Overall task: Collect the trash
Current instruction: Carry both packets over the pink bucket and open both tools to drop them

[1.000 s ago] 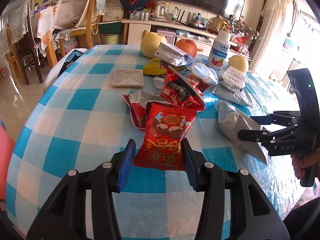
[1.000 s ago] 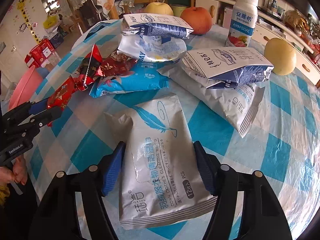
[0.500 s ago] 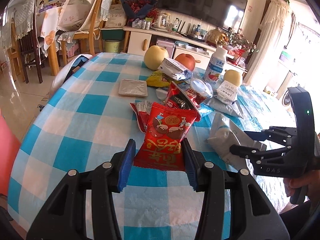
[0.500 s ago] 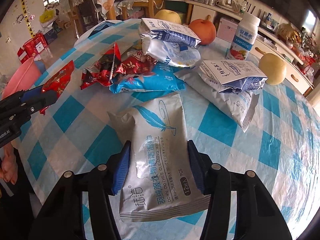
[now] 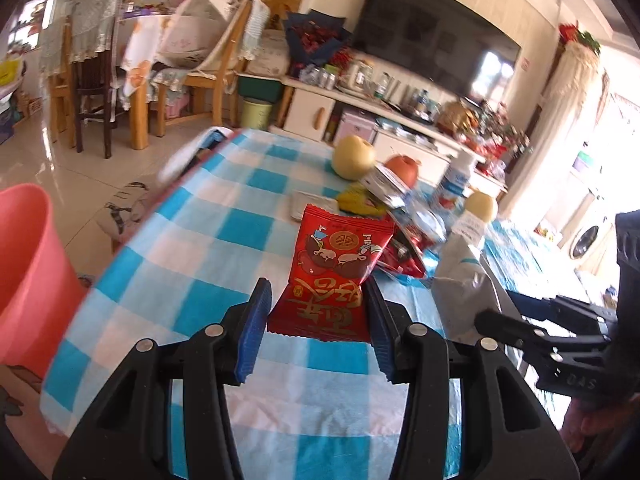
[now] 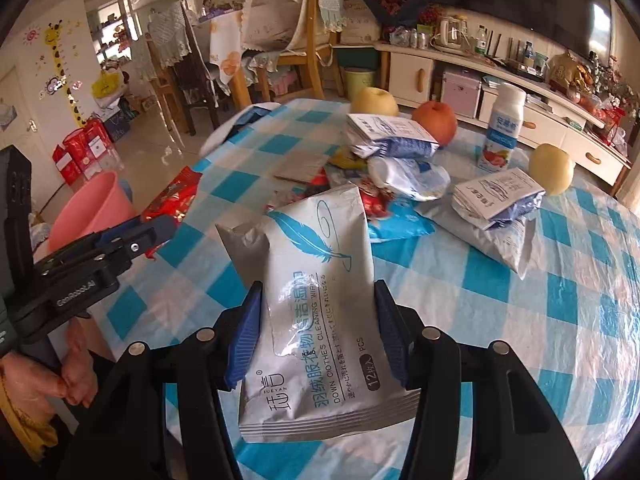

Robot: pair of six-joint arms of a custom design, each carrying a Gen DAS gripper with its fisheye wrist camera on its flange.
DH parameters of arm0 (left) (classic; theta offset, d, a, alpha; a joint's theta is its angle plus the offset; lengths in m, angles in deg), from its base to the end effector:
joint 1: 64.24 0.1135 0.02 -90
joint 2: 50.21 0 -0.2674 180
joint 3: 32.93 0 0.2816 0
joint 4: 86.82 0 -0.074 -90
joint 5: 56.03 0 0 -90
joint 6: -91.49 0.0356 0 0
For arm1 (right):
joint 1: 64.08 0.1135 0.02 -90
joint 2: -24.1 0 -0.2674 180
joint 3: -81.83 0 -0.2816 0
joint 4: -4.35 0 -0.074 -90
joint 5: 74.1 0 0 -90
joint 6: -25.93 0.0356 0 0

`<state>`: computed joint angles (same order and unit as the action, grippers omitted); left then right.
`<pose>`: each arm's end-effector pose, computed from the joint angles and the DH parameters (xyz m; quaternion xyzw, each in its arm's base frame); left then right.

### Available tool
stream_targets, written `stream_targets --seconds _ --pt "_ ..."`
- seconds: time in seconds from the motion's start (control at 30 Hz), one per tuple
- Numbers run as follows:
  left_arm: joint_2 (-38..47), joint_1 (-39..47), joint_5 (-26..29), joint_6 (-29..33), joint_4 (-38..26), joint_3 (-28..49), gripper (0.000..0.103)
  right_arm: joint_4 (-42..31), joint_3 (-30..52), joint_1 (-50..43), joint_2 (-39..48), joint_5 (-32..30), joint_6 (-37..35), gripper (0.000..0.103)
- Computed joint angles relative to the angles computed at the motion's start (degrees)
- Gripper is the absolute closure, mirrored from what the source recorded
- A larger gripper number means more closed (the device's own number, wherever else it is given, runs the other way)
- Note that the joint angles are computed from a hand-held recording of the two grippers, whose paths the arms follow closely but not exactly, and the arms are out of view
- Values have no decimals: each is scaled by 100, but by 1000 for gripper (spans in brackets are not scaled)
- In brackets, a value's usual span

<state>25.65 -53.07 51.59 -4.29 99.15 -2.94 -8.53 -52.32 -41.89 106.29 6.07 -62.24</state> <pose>0.2312 0.0347 0.1014 -0.0678 0.8950 -0.1189 0.4245 0.2586 0.1120 0.1290 -0.1944 0.9139 0.1508 0.3228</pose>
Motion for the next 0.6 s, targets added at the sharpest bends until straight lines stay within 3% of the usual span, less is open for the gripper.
stream_targets --seconds 0.3,0.6 --pt "-379 1992 28 -246 45 53 55 -29 1139 1748 581 351 926 48" --pt "968 3600 -441 -1130 118 1082 55 -493 4211 3090 2813 524 1239 48"
